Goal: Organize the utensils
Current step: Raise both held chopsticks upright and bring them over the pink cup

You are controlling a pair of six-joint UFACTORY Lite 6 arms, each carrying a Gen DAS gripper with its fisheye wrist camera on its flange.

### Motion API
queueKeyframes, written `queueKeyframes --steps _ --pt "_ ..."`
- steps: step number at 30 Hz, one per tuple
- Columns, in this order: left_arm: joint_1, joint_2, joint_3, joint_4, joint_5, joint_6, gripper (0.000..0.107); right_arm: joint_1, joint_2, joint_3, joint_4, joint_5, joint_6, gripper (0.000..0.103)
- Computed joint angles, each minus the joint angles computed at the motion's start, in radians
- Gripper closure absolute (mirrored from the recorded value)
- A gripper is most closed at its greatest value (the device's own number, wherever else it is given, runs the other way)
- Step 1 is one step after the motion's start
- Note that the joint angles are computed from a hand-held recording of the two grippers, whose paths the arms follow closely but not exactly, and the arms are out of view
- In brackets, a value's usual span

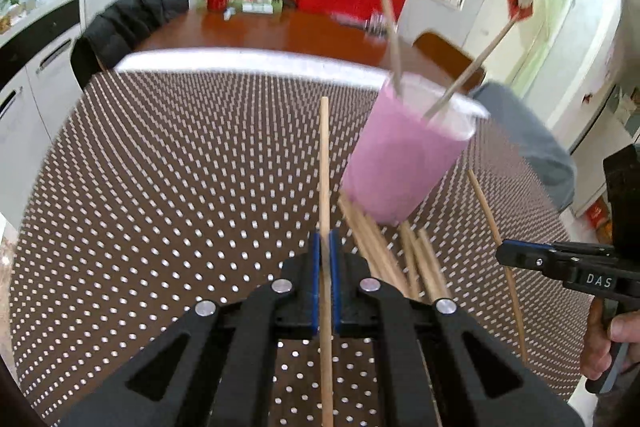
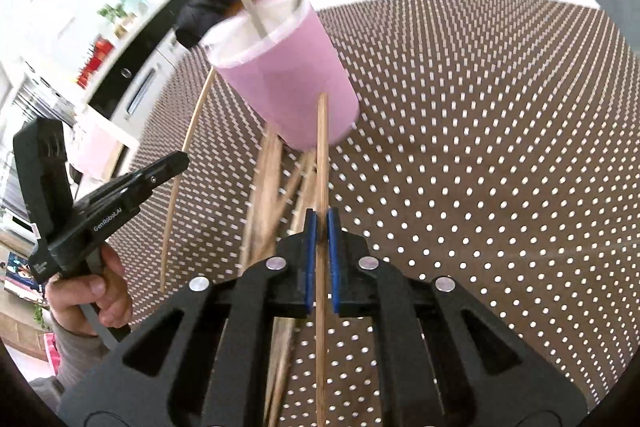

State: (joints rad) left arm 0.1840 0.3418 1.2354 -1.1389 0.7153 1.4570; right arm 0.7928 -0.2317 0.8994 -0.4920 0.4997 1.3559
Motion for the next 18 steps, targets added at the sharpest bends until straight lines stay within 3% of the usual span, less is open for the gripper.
queueKeyframes --steps 9,11,18 --pt "0.122 -0.316 -0.170 -0.226 0.187 0.156 0.102 0.238 -0.110 0.151 -0.419 0.256 0.291 0.097" --pt "0.137 -0.369 -0.175 -0.276 0.231 0.166 0.102 0.276 -0.068 0.253 -0.520 0.336 0.306 0.097" --pt "0.049 -0.398 -0.050 -0.468 0.276 0.204 0.102 0.188 0.147 0.535 -0.803 0.361 0.305 0.097"
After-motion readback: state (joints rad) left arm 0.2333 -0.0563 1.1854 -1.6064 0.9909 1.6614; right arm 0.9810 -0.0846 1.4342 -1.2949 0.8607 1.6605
